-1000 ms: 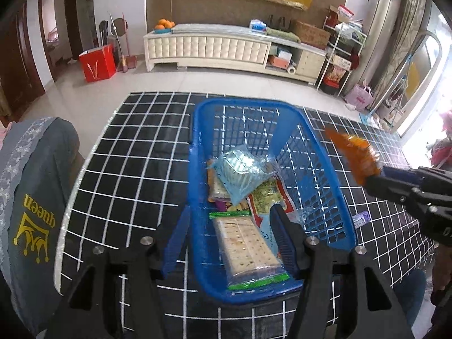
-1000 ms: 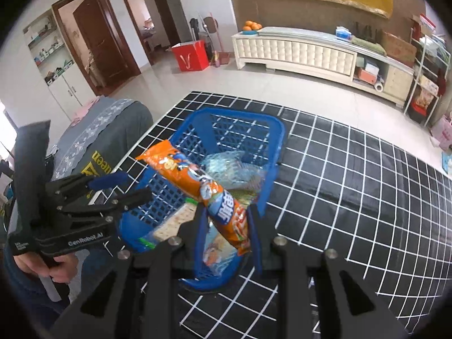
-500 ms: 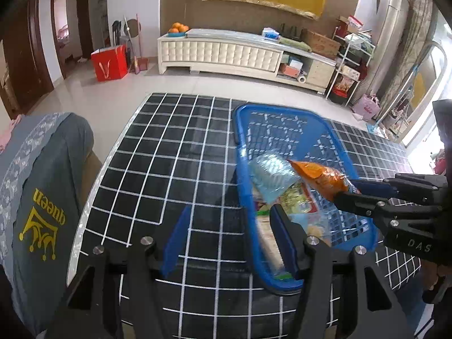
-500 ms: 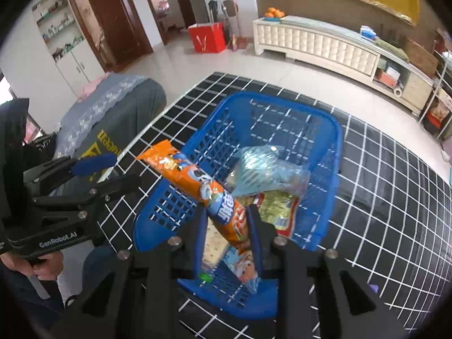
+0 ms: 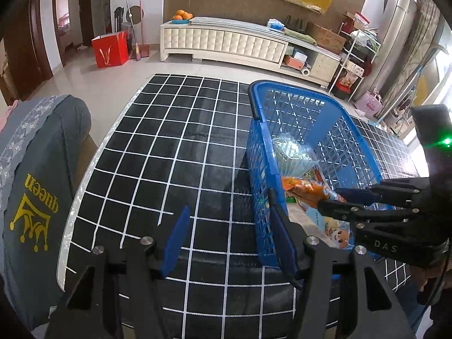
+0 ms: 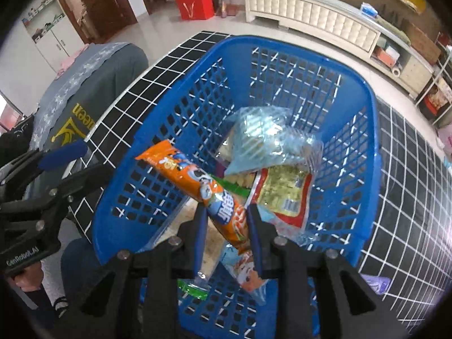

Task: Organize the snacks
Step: 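Open both tools to drop the crackers and sausage stick into the basket, then move the open right tool toward the purple gum pack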

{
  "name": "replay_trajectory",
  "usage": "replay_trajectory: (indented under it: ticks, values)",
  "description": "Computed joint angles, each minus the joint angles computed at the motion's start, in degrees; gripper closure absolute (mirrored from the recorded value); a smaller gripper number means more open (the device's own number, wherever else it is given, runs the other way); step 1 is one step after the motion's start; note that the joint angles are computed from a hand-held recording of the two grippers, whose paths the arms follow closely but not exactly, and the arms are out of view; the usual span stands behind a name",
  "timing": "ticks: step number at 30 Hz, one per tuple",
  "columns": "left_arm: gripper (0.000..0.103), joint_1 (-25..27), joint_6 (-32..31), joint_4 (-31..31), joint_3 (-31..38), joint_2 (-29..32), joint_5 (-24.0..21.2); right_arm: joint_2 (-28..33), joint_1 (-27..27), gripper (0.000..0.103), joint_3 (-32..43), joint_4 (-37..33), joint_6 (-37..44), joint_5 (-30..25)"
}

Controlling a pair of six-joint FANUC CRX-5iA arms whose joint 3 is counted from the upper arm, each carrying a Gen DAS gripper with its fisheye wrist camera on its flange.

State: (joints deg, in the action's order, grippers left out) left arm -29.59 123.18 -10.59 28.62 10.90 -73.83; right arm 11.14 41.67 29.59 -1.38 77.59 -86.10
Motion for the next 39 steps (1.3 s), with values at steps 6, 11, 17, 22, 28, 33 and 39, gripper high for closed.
replay_trajectory:
  ticks: [6, 11, 17, 22, 28, 33, 39]
  values:
    - [0.046, -0.4, 0.1, -0.2, 0.1, -0.2, 0.1, 0.4, -1.0, 0.066, 1.4, -2.5, -1.4, -0.8]
    - [0.046, -1.4, 0.9, -1.2, 1.1, -0.1, -1.2, -1.1, -0.3, 0.041, 0.3, -0.9, -2.2, 0.0]
    - [0.046, -3.2, 1.3, -2.9, 3.5, 0.2, -2.9, -3.9, -0.5, 0.04, -0.9, -0.7, -2.6, 0.4]
    - [0.046, -5.6, 1.4, -4.9, 7.0, 1.0, -4.5, -6.6, -0.9, 0.04, -2.0, 0.1, -3.1, 1.0]
    - [0.046, -8.7, 1.0, -6.4, 11.4, 3.0, -6.0, -10.6, -1.6, 0.04, -4.4, 1.2, -4.1, 2.3]
    - [0.033, -11.5, 0.7, -7.6, 15.6, 5.6, -7.3, -13.9, -2.6, 0.04, -6.8, 1.6, -4.7, 3.4]
    - [0.027, -14.6, 0.5, -8.7, 20.9, 9.5, -8.7, -17.8, -4.7, 0.034, -10.7, 2.2, -4.8, 5.1]
